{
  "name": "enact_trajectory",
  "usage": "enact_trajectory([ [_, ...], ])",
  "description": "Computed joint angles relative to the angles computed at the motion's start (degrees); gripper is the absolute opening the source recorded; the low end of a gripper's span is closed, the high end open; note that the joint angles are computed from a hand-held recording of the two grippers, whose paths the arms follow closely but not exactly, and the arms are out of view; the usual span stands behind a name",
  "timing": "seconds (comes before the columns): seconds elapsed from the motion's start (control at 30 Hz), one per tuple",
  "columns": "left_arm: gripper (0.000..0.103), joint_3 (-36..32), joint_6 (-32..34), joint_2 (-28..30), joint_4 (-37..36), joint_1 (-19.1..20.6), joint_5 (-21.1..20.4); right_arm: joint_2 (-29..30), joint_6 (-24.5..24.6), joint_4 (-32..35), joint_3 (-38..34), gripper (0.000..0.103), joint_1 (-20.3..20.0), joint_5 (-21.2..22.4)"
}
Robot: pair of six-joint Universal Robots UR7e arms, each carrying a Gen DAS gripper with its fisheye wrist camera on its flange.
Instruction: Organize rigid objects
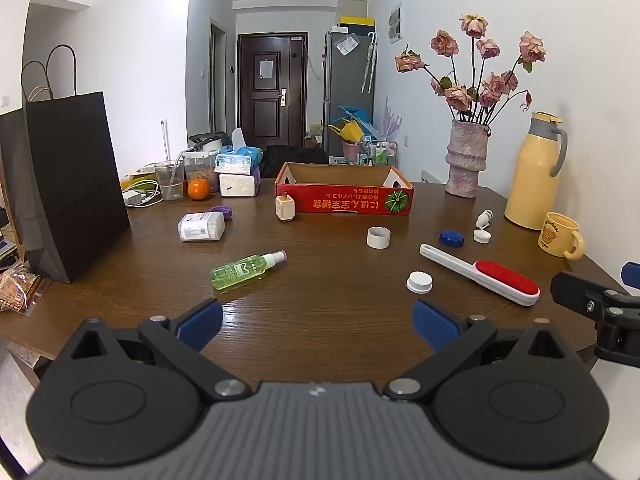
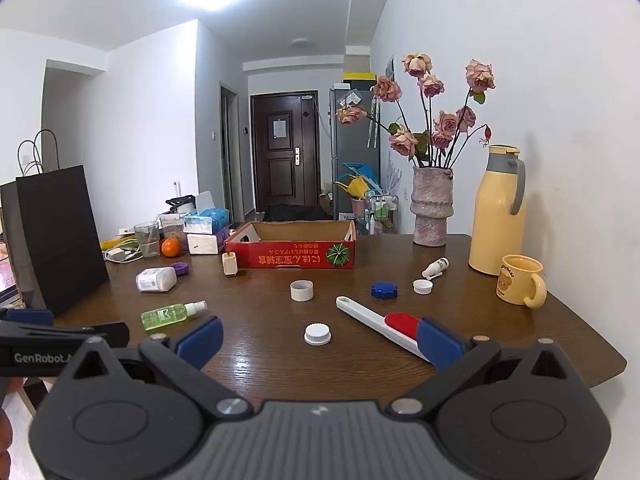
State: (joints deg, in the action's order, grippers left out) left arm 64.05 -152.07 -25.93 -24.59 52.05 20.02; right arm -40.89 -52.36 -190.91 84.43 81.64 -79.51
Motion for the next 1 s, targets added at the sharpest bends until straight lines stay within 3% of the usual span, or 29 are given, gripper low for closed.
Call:
enact_trajectory([
  [0.7,0.103,-1.4,-2.6,0.8,3.4,0.1,-0.3,0.5,-0.1,0.3,-0.5,0.103,-0.4,-0.2],
  [1.0,0.103,-3.4,-5.1,1.7,7.1,0.3,-0.6,0.6,0.4,1.0,-1.2,0.103,0.3,-2.2],
])
